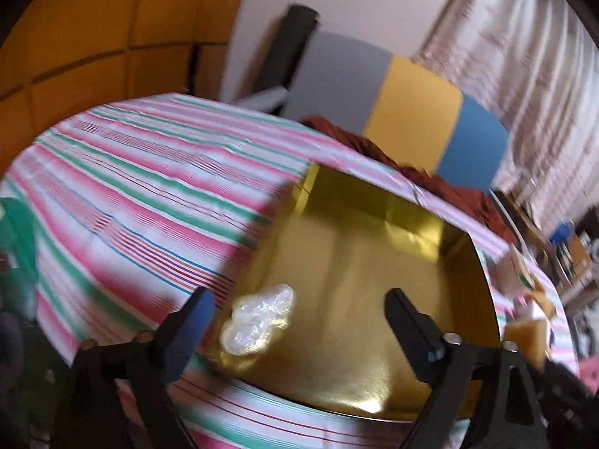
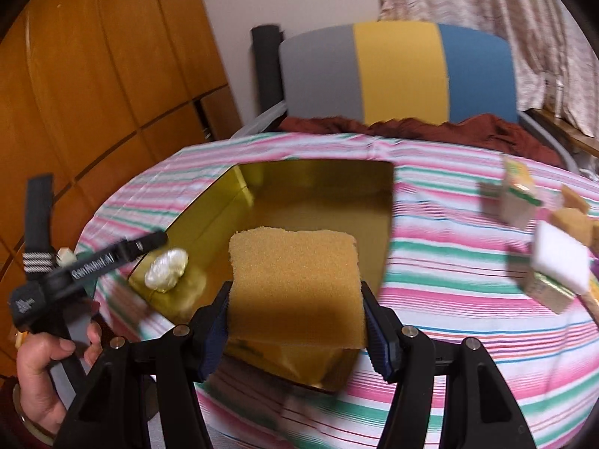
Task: Organize objects
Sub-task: 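Carry both items to the gold tray and open both tools to drop them, then return both tools to the items and lower the right tool onto the green box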
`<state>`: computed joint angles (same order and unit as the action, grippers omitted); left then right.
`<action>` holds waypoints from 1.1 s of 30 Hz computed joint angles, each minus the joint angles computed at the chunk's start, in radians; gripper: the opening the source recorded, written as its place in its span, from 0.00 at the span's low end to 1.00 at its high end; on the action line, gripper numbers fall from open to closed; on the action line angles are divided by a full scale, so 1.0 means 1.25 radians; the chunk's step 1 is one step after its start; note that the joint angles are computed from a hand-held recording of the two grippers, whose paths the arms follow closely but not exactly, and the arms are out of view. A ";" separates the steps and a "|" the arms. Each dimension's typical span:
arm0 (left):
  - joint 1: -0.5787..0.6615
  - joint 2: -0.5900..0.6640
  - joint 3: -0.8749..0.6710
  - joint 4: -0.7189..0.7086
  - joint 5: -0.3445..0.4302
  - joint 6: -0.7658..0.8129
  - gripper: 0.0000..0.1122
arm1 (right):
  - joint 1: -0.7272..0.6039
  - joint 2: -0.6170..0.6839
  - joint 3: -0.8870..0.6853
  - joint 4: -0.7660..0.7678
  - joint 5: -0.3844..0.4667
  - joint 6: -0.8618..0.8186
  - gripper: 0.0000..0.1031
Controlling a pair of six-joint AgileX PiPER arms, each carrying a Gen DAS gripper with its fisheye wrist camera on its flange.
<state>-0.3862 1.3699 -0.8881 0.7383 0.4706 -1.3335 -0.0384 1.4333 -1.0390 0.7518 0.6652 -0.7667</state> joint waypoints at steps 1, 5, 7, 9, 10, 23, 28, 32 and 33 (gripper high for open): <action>-0.007 -0.008 0.003 0.035 0.020 -0.044 0.91 | 0.014 0.013 -0.011 -0.011 0.002 0.012 0.61; -0.030 -0.032 0.011 0.110 0.087 -0.130 0.91 | 0.085 0.068 -0.056 -0.052 0.006 0.075 0.61; -0.033 -0.044 0.017 0.112 0.111 -0.136 0.91 | 0.114 0.094 -0.076 -0.065 0.006 0.091 0.62; -0.026 -0.063 0.037 0.119 0.113 -0.161 0.91 | 0.147 0.122 -0.099 -0.091 0.001 0.120 0.62; -0.020 -0.069 0.044 0.117 0.108 -0.168 0.91 | 0.158 0.139 -0.111 -0.095 0.007 0.123 0.63; -0.008 -0.139 0.104 0.126 0.087 -0.257 0.92 | 0.183 0.196 -0.162 -0.071 0.047 0.133 0.81; -0.028 -0.119 0.090 0.100 0.078 -0.244 0.92 | 0.148 0.152 -0.138 -0.036 0.051 0.095 0.81; -0.059 -0.107 0.082 0.097 0.065 -0.247 0.92 | 0.123 0.108 -0.108 -0.047 0.013 0.101 0.81; -0.064 -0.102 0.077 0.097 0.057 -0.249 0.92 | 0.114 0.098 -0.104 -0.051 0.009 0.103 0.81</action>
<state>-0.4668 1.2429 -0.7913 0.8590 0.5423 -1.6450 0.1039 1.5562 -1.1687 0.6885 0.6761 -0.6384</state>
